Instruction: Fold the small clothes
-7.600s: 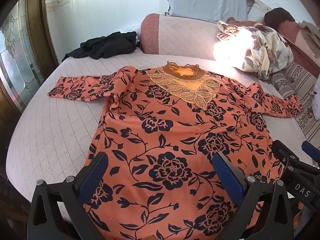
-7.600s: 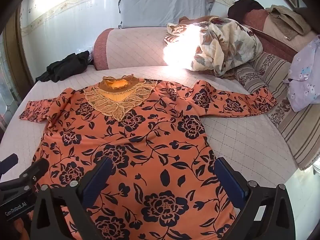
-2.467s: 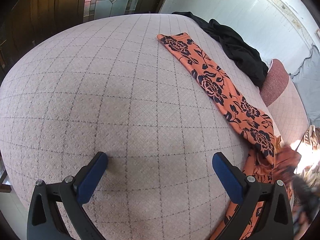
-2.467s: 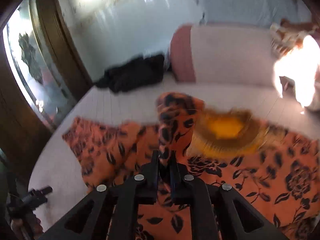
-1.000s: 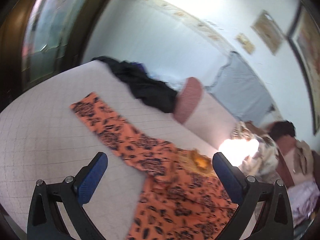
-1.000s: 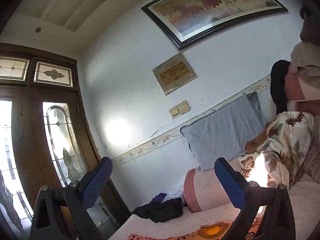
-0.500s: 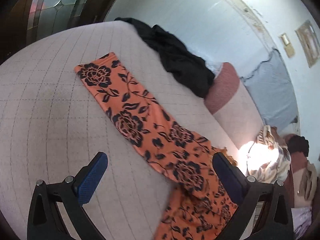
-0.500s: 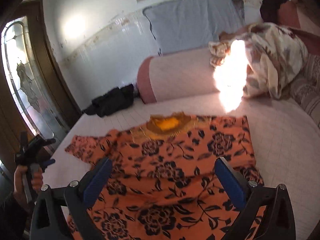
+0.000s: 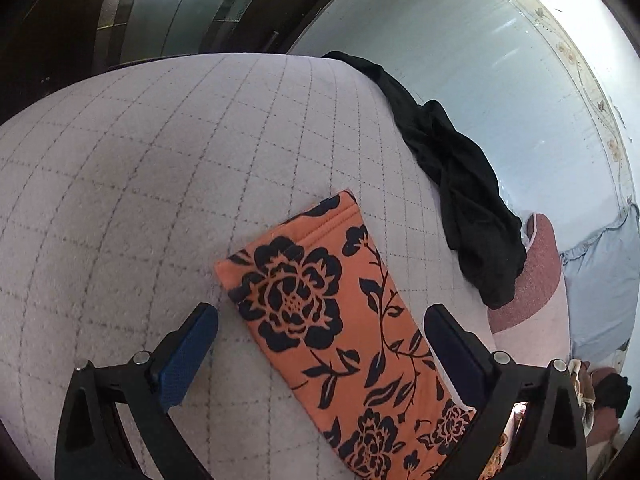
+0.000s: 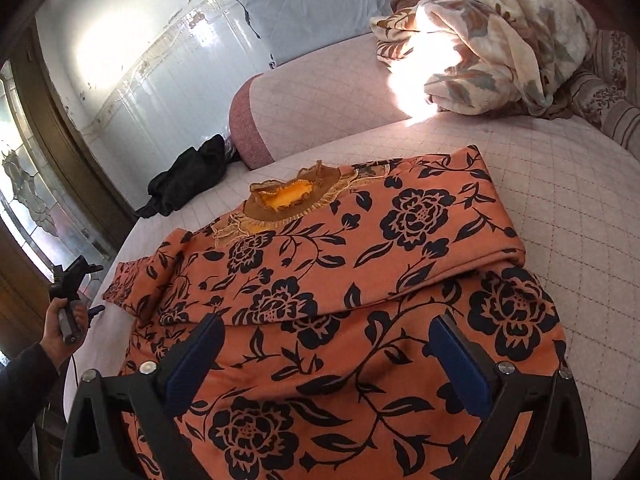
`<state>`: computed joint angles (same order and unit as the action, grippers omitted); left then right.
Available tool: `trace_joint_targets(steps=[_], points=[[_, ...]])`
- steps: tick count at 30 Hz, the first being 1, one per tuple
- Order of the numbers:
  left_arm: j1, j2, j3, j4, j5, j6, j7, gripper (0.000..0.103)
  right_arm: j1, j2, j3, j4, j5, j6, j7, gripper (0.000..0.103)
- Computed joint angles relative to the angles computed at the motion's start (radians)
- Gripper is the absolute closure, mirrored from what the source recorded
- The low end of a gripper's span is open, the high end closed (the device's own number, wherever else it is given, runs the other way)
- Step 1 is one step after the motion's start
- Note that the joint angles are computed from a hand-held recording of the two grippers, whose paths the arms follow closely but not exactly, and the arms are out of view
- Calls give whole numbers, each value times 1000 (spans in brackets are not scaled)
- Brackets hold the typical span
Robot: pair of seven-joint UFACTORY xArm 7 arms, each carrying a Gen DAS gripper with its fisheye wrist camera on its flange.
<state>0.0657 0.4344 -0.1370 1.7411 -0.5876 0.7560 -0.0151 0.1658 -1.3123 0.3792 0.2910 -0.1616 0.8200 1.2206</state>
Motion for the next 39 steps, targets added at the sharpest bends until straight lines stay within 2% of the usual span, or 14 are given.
trace_joint_targets(steps=[3,5,8,12,15,19,22,25,27,28,29,31,35,39], points=[[-6,23,4,19,15,-21,-1,17,0,4,-5,-5,0,-20,-1,0],[-21,35,19,26,56,-45,-23,58,1,6,-5,-8,-1,-20,-3,0],[-30,55,48,53,128,-11,-98,97,4,-1,-11,-16,3,-18,-1,0],[-55,6,57,28,217,-31,-115,97,4,-20,-9,-23,4,0,4,0],[-84,-95,25,-18,242,-89,-54,98,3,-49,-6,-31,3,4,14,0],[-121,-280,-64,-80,82,-129,170,98,6,-107,-5,-38,3,26,25,0],[-192,-400,-109,-103,-71,-108,319,98,6,-170,-8,-47,9,53,38,0],[-297,-478,-144,-133,-143,-69,390,97,3,-241,-11,-57,17,87,52,0],[-368,-485,-171,-146,-128,-50,371,96,-3,-286,-10,-62,22,117,60,0],[-402,-482,-185,-158,-112,-41,356,87,-5,-308,-9,-64,24,134,64,0],[-434,-459,-197,-156,-82,-15,337,54,-8,-325,-12,-66,26,147,63,0],[-496,-395,-214,-132,63,72,226,9,-14,-359,-15,-72,30,169,65,0],[-550,-383,-163,-224,188,115,135,10,-19,-416,-23,-86,42,201,62,0],[-516,-510,-86,-391,115,93,165,10,-23,-455,-32,-105,64,200,65,0]])
